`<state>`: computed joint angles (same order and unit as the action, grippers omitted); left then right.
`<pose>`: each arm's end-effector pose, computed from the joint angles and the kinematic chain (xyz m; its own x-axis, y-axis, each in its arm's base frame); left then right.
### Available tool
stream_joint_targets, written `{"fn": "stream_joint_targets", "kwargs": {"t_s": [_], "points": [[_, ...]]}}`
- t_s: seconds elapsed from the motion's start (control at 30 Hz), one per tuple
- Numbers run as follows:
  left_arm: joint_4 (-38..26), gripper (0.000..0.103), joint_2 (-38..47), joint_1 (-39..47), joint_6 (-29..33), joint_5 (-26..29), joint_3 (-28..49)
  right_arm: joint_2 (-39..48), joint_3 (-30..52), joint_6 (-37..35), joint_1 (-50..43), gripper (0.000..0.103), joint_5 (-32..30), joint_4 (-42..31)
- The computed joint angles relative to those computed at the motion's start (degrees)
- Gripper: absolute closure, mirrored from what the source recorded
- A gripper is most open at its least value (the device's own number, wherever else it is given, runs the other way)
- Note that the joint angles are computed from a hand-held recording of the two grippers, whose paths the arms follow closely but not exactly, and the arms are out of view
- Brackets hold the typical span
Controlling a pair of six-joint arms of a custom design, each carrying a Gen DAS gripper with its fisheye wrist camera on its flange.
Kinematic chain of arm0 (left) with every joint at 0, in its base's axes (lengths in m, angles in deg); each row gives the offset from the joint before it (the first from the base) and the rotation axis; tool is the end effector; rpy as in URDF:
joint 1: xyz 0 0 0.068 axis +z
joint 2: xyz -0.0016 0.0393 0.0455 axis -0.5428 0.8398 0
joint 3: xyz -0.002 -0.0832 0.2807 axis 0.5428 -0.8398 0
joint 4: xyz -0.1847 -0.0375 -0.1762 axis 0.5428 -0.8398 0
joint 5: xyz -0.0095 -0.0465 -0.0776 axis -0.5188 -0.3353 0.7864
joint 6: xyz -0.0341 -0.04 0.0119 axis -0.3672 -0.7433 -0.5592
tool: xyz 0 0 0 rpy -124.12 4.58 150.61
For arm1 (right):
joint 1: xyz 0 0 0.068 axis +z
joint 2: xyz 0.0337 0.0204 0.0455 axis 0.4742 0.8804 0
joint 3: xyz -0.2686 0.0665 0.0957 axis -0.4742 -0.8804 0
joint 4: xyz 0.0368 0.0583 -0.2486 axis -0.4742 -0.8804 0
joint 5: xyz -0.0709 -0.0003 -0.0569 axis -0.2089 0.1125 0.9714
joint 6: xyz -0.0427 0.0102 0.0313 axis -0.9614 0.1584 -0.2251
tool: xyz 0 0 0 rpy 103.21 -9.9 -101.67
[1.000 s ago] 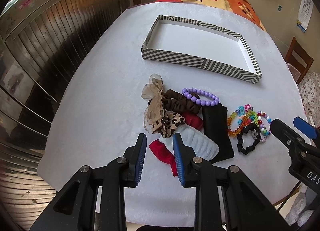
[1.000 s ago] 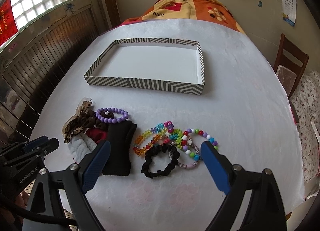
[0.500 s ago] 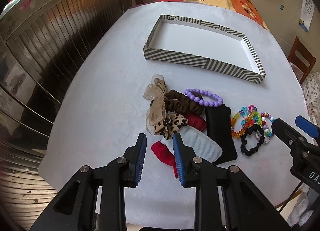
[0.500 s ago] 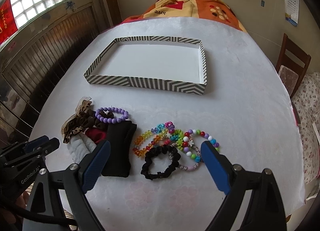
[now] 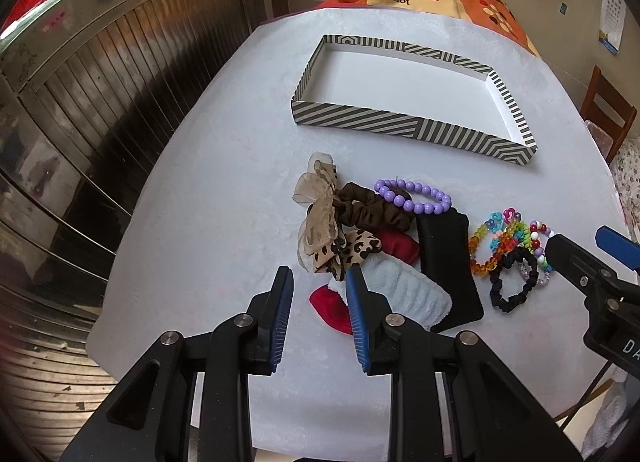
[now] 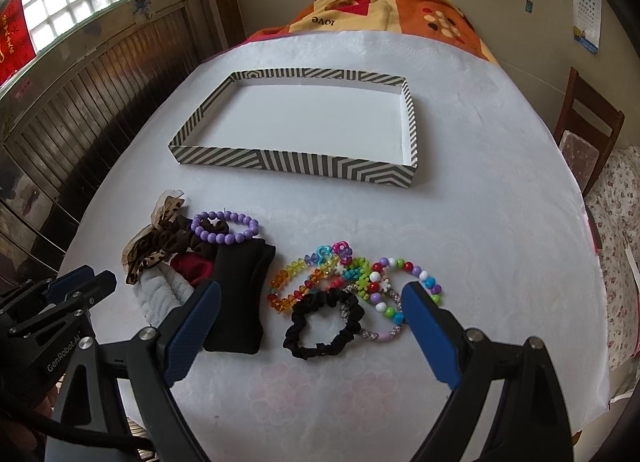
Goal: Organize jewelry
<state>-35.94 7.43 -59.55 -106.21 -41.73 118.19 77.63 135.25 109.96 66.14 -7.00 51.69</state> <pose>0.2539 -0.1162 0.1967 -0.8796 -0.0804 -0.4688 -0.1117 0.9930 0.0394 0.2633 0.1956 0.1754 -0.8202 -0.0988 -0.5634 -0.1775 0.9803 0.0865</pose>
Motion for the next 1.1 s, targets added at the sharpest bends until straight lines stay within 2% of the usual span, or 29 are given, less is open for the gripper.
{"fn": "stream_joint_targets", "kwargs": {"t_s": [0.17,0.33,0.7,0.93,1.1], "points": [[0.0,0.084,-0.4,-0.39,-0.07,-1.77,-0.34,0.24,0.14,0.0,0.17,0.009,0.06,0.07],[-0.01,0.084,-0.3,-0.07,0.21,-1.15,-0.33,0.43,0.24,-0.16,0.31,0.009,0.12,-0.02],[0.56,0.084,-1.01,9.95,2.58,16.2,-1.53,-0.29,-1.13,-2.59,-2.13,0.009,-2.32,1.47],[-0.08,0.084,-0.44,15.9,4.74,20.63,-1.74,0.79,-0.5,-8.31,-3.69,0.009,-6.96,2.26],[-0.09,0.084,2.09,19.53,4.12,25.16,-0.46,4.23,2.82,-11.0,-4.07,0.025,-12.96,2.32]]}}
